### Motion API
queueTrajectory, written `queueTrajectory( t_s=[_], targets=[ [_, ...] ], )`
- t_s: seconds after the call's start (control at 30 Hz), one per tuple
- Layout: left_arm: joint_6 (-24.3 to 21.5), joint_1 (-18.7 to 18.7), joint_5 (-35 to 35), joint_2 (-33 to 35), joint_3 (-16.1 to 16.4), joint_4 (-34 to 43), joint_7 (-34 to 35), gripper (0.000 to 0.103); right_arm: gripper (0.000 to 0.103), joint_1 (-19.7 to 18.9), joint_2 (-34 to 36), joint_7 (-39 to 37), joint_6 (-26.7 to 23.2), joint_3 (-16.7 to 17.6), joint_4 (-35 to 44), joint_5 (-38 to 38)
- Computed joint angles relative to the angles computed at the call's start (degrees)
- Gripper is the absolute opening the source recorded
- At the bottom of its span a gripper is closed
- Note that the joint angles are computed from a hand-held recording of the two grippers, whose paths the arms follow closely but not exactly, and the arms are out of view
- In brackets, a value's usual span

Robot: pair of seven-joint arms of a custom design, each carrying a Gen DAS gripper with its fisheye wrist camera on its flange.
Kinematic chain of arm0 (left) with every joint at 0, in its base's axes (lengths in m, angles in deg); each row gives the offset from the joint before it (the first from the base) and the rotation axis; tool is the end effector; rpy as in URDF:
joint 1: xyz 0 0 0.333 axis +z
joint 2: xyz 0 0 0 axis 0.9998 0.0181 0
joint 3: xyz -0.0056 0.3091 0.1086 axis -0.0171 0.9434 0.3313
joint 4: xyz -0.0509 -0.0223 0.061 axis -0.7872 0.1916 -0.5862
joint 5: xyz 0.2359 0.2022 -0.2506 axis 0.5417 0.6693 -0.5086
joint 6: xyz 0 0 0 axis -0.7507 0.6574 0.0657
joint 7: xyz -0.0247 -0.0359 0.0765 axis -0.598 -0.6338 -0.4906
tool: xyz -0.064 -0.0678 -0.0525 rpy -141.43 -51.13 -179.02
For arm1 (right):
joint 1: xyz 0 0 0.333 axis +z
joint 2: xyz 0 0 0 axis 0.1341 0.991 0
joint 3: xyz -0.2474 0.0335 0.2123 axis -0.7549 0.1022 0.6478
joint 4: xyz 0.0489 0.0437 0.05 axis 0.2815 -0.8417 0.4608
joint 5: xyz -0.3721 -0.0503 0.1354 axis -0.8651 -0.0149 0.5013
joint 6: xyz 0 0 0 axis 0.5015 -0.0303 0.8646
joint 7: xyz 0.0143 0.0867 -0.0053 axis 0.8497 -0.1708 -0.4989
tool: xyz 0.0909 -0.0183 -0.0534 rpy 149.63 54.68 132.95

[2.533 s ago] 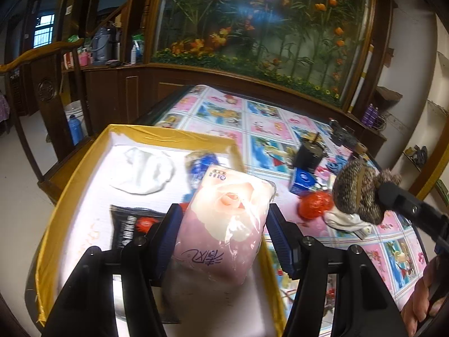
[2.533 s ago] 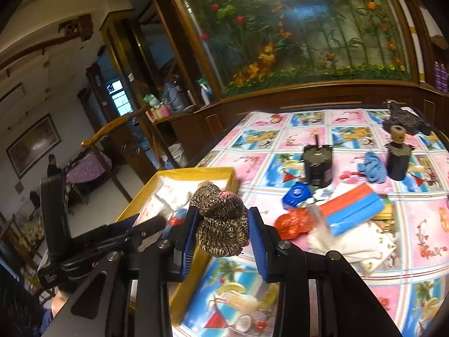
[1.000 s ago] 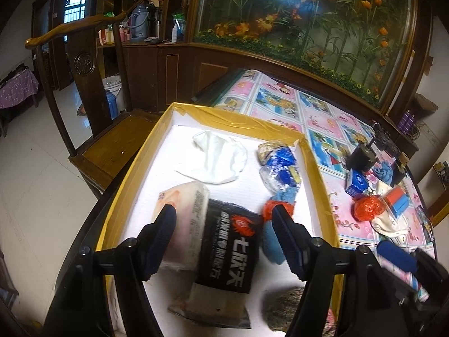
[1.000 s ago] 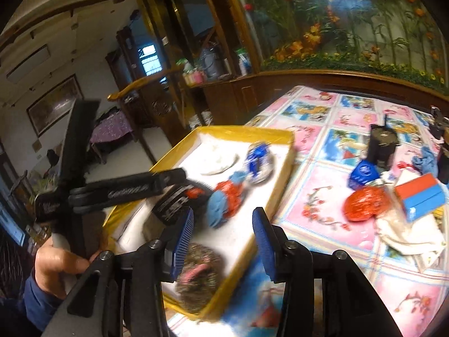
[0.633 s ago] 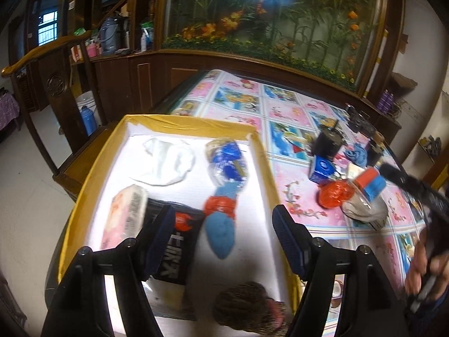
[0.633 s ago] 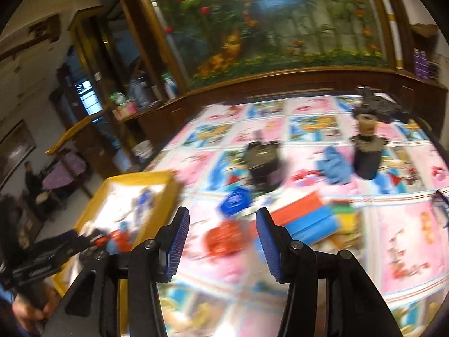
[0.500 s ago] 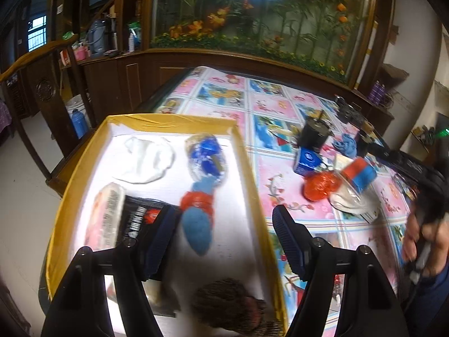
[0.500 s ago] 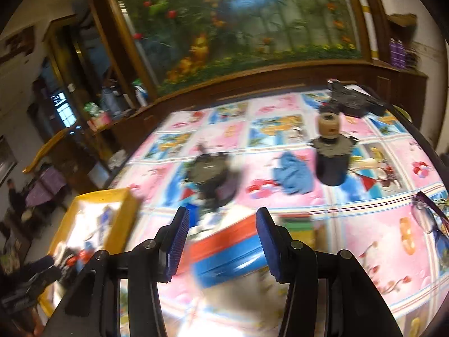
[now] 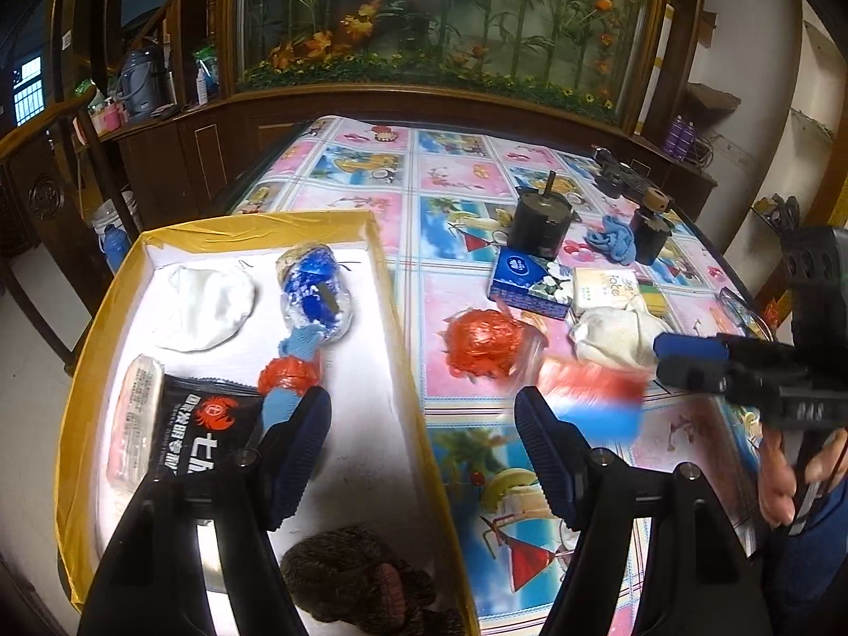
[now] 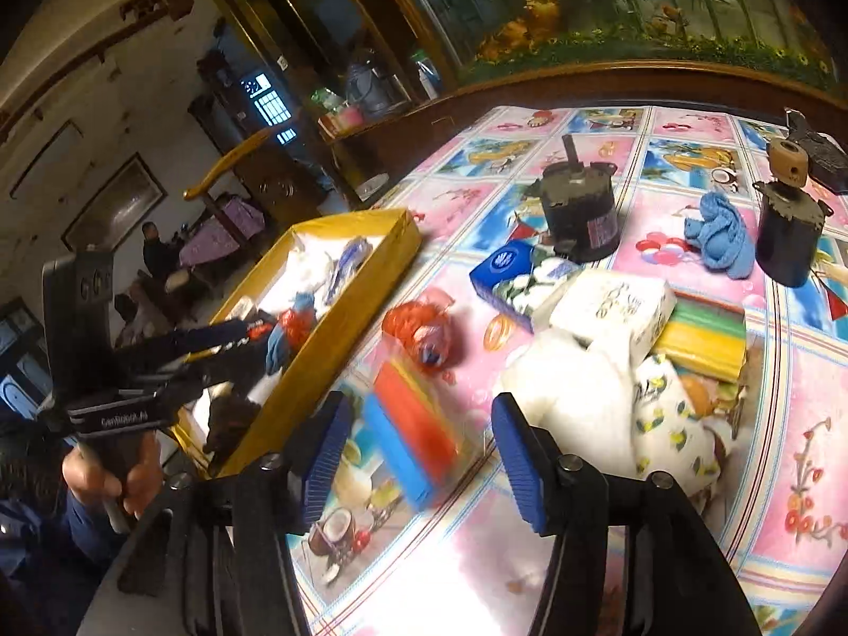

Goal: Organize soft objects
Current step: 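Grasp the bagged blue-and-orange bars with the right tool while the left tool grasps the orange plastic bag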

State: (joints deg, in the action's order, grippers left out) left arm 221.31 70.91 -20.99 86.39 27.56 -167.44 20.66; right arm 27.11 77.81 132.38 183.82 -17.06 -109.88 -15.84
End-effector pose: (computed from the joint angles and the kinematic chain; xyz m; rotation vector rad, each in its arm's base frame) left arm 0.5916 -0.3375 0.4780 -1.6659 2.0153 -0.8904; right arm 0.6091 0.3876 0.4111 -1.8200 1.2894 -0.0820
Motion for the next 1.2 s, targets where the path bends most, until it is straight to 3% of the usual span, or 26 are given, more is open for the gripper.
queueTrajectory(
  t_s=[0.13,0.3,0.37,0.5,0.57,0.7,0.73,0.77,0.87,0.97,1.13,1.2],
  targets=[
    [-1.02,0.64,-2.88,1.09,-1.46,1.40,2.95,0.071,0.062,5.67,0.06,8.83,1.13,-7.47,-0.37,-4.76],
    [-3.40,0.45,-4.74,2.31,-1.53,4.14,4.59,0.071,0.064,6.57,1.06,9.54,-0.65,-7.35,1.22,-11.08],
    [-3.33,0.51,-5.26,2.34,-1.34,4.53,4.59,0.071,0.076,8.82,1.74,9.73,-2.14,-9.07,2.56,-15.24],
    [-2.79,0.37,-4.93,1.76,-0.71,4.04,3.70,0.071,0.078,18.27,5.60,16.34,-7.82,-19.46,8.98,-28.85],
    [-2.75,0.72,-5.34,1.46,-0.96,3.62,4.19,0.071,0.078,18.73,7.61,17.62,-11.07,-20.21,12.15,-32.32],
    [-3.48,1.02,-5.81,1.50,-1.38,4.03,5.81,0.071,0.077,16.58,10.40,18.53,-16.42,-17.98,16.06,-34.28],
    [-3.85,1.14,-6.18,1.78,-1.67,4.53,6.73,0.071,0.070,17.28,10.50,19.77,-16.80,-18.90,15.98,-35.56],
    [-4.29,1.26,-6.69,2.24,-2.04,5.25,7.86,0.073,0.061,18.70,10.31,21.28,-15.72,-20.56,15.22,-37.84],
    [-6.44,0.92,-7.79,3.99,-2.61,8.05,10.31,0.078,0.051,18.10,8.83,23.07,-13.98,-20.02,12.80,-38.71],
    [-9.53,-0.03,-8.79,6.76,-2.78,12.22,11.61,0.079,0.051,17.49,4.44,27.33,-6.13,-20.86,5.40,-38.33],
    [-15.09,-2.61,-8.16,12.28,-1.84,20.76,12.99,0.079,0.051,7.68,-1.43,25.25,9.48,-11.96,-5.66,-26.16],
    [-17.31,-3.48,-8.13,14.96,-1.70,24.84,13.74,0.079,0.051,8.76,-2.36,28.44,12.67,-14.45,-7.70,-23.94]
  ],
)
